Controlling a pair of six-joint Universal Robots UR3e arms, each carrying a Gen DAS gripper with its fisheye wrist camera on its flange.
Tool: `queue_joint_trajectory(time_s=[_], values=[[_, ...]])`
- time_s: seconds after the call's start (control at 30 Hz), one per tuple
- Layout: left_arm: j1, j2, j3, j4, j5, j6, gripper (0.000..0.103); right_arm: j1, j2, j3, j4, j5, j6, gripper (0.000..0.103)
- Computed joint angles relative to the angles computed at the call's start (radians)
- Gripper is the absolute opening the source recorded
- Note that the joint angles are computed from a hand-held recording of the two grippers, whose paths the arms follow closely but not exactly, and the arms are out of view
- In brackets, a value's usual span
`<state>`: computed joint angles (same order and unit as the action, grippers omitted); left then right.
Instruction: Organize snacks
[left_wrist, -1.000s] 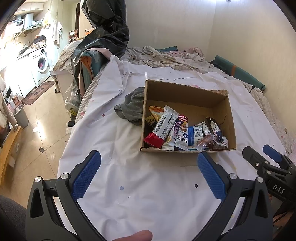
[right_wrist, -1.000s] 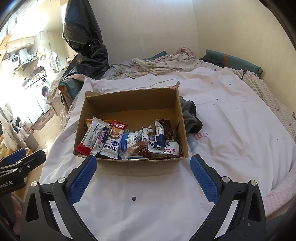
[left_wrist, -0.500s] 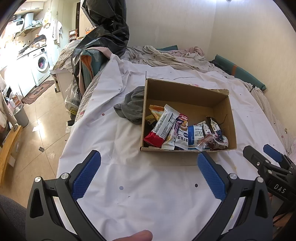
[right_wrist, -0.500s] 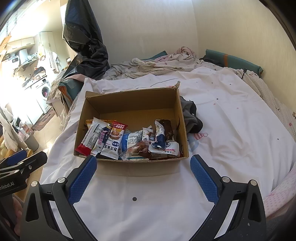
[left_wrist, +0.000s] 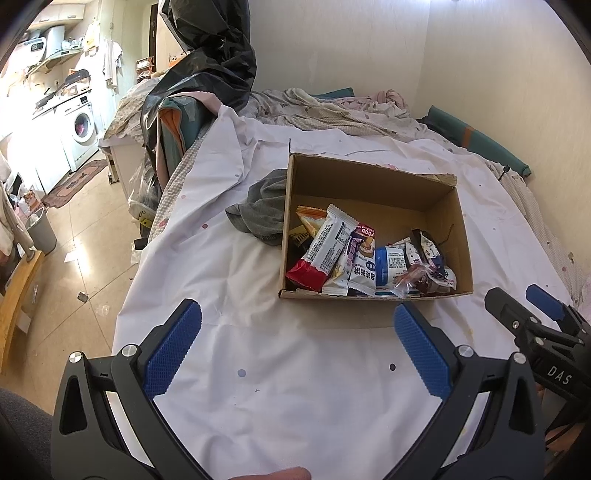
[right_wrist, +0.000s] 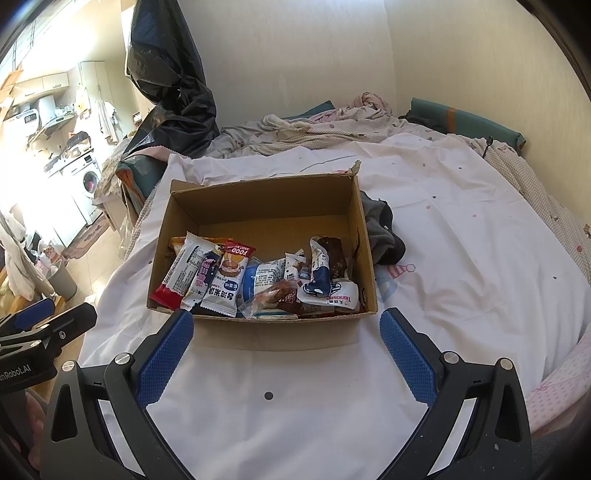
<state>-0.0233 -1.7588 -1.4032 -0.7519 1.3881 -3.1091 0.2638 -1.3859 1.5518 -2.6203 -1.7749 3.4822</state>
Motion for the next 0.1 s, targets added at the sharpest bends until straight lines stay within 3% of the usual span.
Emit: queue_joint_trajectory(time_s=[0.1], values=[[0.002, -0.003, 0.003, -0.007, -0.003, -0.006, 0.103, 0.0, 0.001, -0.001, -0.001, -0.001, 0.002, 0.103]])
